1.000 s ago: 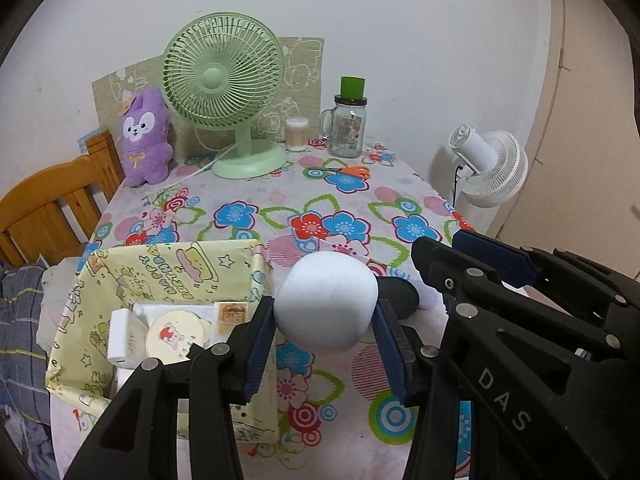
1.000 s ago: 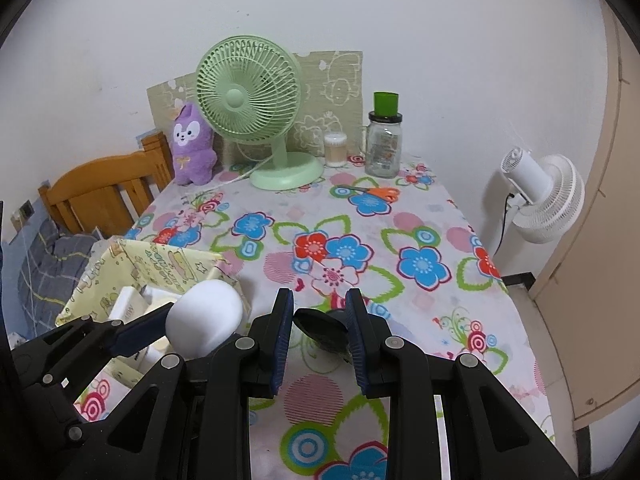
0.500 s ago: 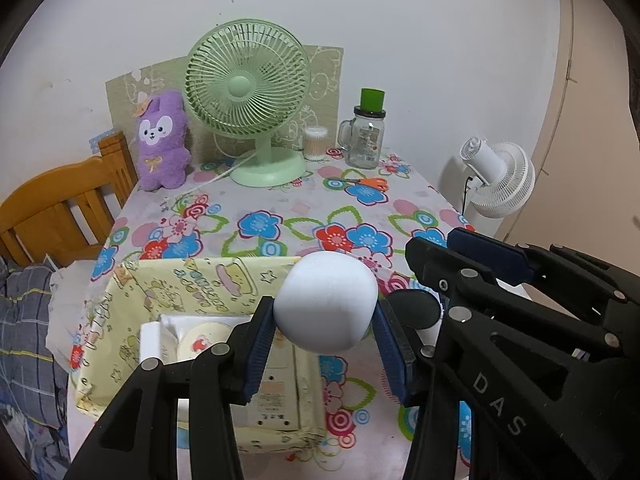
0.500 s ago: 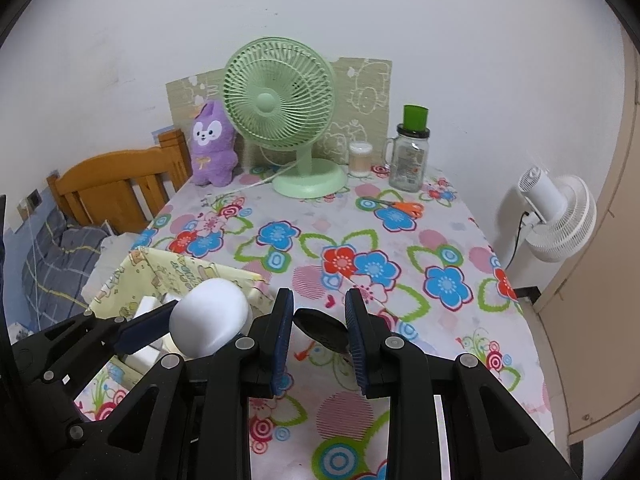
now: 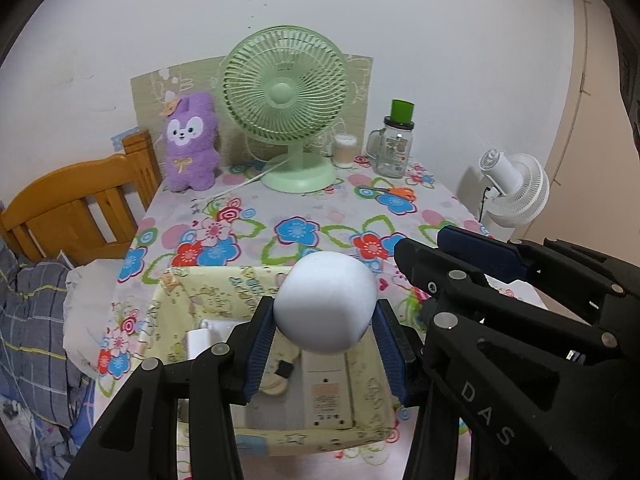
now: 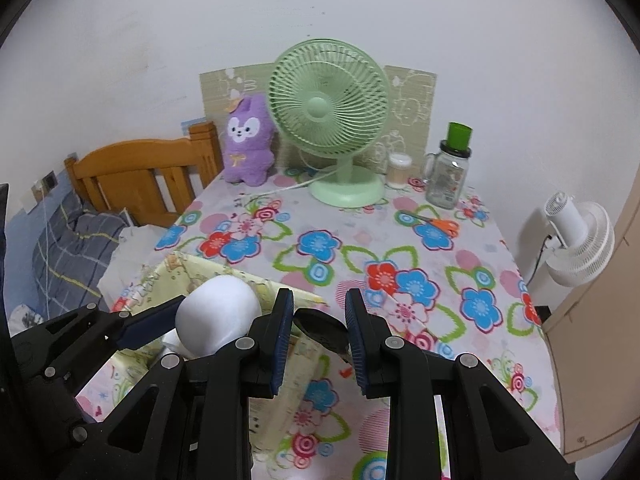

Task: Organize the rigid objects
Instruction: 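Carry the speaker and key with both tools over the yellow box and lower them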

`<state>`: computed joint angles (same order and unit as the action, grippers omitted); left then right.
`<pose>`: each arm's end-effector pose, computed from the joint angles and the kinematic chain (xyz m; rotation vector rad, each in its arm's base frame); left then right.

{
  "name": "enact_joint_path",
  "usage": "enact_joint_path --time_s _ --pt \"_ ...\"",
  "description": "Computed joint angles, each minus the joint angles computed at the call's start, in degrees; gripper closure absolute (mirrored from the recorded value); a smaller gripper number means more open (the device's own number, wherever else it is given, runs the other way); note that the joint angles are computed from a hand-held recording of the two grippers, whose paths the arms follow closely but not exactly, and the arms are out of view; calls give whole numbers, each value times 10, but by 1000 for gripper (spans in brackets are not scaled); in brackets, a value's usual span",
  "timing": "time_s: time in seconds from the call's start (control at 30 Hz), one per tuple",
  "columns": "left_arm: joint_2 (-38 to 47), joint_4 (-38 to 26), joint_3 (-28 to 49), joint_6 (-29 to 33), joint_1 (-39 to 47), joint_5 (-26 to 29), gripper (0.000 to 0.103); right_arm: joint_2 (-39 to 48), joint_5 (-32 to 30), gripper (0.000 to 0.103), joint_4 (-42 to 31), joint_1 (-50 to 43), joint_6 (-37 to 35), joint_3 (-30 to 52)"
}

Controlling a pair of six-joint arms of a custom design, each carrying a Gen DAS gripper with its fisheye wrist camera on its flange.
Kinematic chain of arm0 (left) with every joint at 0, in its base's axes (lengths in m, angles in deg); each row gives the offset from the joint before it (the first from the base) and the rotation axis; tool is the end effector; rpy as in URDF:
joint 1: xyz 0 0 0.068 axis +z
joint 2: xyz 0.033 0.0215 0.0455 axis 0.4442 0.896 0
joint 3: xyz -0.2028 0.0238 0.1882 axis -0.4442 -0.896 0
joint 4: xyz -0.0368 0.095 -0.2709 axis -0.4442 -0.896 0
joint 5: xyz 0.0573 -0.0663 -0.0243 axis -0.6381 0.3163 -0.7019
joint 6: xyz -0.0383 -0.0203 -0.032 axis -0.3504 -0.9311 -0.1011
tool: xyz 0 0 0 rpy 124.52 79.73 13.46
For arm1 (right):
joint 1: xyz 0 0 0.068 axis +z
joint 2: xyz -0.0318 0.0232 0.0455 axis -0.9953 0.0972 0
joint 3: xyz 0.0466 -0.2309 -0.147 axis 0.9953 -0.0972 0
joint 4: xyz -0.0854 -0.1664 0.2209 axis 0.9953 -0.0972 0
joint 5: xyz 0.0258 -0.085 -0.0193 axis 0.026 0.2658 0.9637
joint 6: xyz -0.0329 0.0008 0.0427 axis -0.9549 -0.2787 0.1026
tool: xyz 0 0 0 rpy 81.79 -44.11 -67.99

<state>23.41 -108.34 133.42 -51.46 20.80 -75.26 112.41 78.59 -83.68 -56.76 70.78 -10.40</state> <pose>0.2759 -0.0310 0.3091 0.2144 2.3239 -0.1639 0.2962 0.1474 0.3315 -0.2360 2.2774 0.1244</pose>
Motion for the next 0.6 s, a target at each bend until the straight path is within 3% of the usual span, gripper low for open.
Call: enact_joint_path --time_s 0.6 --pt "40 -26 41 59 90 53 52 97 -9 73 -34 45 16 102"
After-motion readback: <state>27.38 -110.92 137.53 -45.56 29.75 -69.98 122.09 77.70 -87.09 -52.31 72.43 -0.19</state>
